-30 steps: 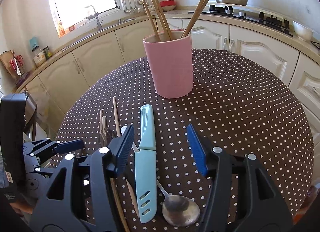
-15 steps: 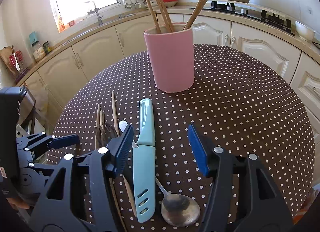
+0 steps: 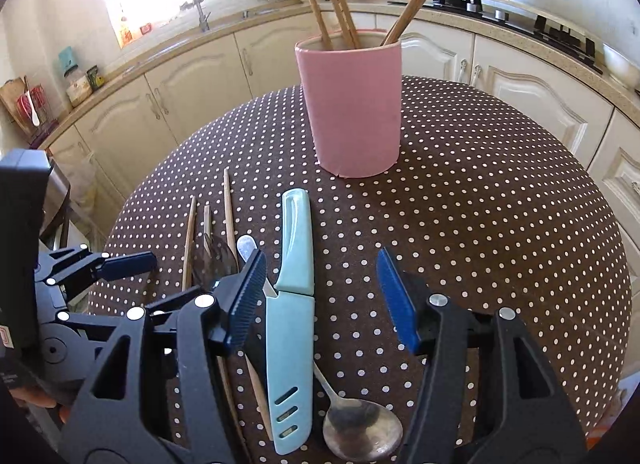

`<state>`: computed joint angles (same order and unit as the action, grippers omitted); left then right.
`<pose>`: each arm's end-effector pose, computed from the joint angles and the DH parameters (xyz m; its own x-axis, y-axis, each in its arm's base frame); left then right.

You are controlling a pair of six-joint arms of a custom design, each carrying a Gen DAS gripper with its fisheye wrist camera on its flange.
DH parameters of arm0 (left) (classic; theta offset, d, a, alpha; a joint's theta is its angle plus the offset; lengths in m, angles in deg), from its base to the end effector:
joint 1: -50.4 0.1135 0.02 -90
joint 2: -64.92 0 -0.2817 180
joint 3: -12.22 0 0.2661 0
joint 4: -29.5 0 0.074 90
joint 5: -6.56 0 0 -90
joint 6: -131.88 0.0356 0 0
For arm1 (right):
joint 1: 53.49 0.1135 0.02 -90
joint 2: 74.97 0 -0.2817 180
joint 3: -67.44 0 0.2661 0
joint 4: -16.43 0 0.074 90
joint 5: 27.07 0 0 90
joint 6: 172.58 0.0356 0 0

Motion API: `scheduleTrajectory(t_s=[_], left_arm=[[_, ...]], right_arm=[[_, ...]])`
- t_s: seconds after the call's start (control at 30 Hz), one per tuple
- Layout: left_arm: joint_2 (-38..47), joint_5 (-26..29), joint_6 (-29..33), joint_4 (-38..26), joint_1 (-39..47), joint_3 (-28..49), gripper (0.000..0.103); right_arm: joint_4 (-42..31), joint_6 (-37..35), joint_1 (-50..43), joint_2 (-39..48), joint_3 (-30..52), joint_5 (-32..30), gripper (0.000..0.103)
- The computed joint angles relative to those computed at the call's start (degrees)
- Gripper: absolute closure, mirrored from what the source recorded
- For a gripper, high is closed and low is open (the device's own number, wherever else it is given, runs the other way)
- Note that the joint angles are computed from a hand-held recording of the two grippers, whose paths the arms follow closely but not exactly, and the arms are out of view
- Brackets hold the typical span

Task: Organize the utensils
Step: 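Lower the right tool onto the light-blue knife and close it while the left tool grasps a chopstick, then carry the knife with the right tool into the pink cup while the left tool drops its chopstick in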

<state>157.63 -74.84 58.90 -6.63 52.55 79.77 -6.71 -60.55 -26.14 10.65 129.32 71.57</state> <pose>0.3266 0.0069 0.1860 -0.8279 0.2585 -0.4977 0.2897 0.9570 0.0152 0.2838 0.1408 0.2075 -0.7372 0.0362 -0.6748 -0.0933 0.9835 0.1547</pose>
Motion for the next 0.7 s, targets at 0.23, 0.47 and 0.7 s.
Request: scheduleTrajectory(t_s=[0.23, 0.47, 0.7], left_arm=[[2.1, 5.1, -3.3, -0.6, 5.1, 2.6, 0.091], [2.2, 10.0, -6.1, 2.8, 7.7, 1.6, 0.098], [1.7, 13.5, -6.9, 5.1, 9.0, 1.5, 0.098]], right_arm=[[-6.3, -2.7, -0.9, 5.3, 6.6, -2.4, 0.046], [-13.3, -5.6, -1.3, 12.2, 14.4, -4.2, 0.046], [-18.0, -7.5, -2.5, 17.1, 21.2, -4.5, 0.077]])
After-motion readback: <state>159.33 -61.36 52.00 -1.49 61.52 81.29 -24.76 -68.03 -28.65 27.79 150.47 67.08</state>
